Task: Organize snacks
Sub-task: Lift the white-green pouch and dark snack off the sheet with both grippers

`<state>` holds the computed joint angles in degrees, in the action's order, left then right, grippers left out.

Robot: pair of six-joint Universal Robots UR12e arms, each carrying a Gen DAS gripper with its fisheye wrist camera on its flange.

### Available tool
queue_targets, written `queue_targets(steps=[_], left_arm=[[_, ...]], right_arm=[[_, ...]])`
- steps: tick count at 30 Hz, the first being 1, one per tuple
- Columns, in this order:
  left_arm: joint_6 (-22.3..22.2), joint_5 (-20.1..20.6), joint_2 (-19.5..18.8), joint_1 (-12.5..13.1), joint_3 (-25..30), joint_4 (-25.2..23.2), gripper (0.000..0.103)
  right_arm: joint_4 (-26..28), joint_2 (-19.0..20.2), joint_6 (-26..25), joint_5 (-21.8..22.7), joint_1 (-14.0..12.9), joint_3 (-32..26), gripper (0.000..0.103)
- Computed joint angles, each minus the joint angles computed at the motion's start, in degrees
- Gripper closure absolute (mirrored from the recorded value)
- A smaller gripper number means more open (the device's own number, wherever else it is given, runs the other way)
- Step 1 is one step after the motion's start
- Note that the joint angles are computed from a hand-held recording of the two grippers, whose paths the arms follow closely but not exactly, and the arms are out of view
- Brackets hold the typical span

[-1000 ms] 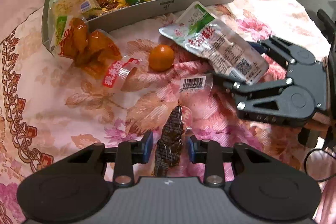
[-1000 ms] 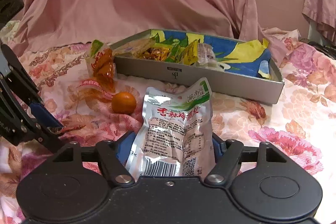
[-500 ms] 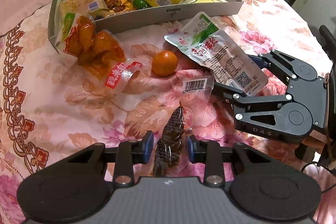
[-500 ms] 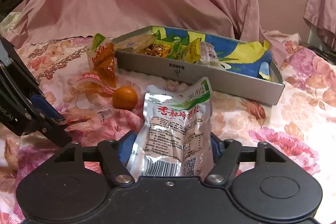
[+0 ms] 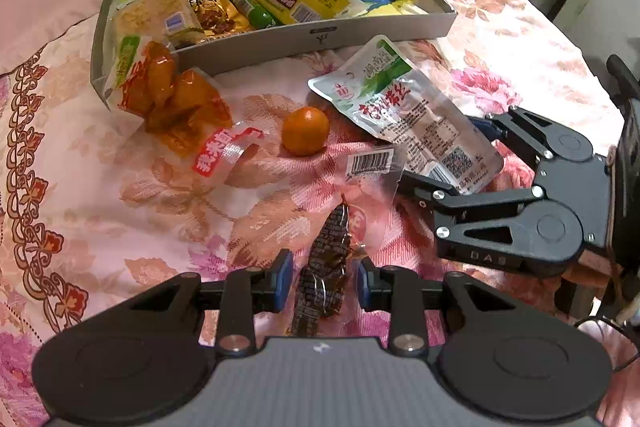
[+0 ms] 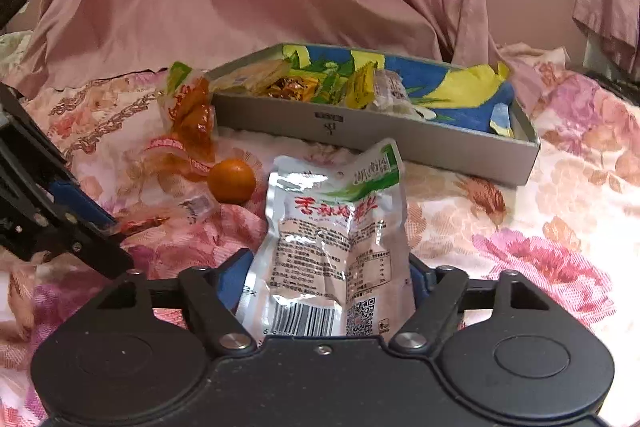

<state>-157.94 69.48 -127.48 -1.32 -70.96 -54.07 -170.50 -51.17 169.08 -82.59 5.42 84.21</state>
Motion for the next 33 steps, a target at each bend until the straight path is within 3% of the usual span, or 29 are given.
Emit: queue_targets(steps=[3,9,14,23,33], left_arm=[[-0.62,-0.42,0.08,0.01,-0.23,0.87,0.068],[-2.08,-1.57,0.47,0.07,-1.13,3.14,0.068],[-2.66,-1.99,0.61,0.06,-1.55,4.85,0.068],[-5.32,-3.14,0.17,0.21,-1.78,9.24,0.070],[-5.74,-5.05,0.46,0.73,-3.02,12.04,0.089]], right_arm=[[-1.66,-0.13,-1.51,0.03,0.19,0.50,0.041],[-1.34,-0.54,-1.93,-0.09,0.28,0.46,0.052],[-2.89,-0.74,-4.04,-2.45,0.67,0.90,0.054],[-11.01,-0.36,-4.17,-3.99,0.98,1.96,0.054],[-10.67,-0.20,-2.27,-4.22,1.04,1.88,0.053]])
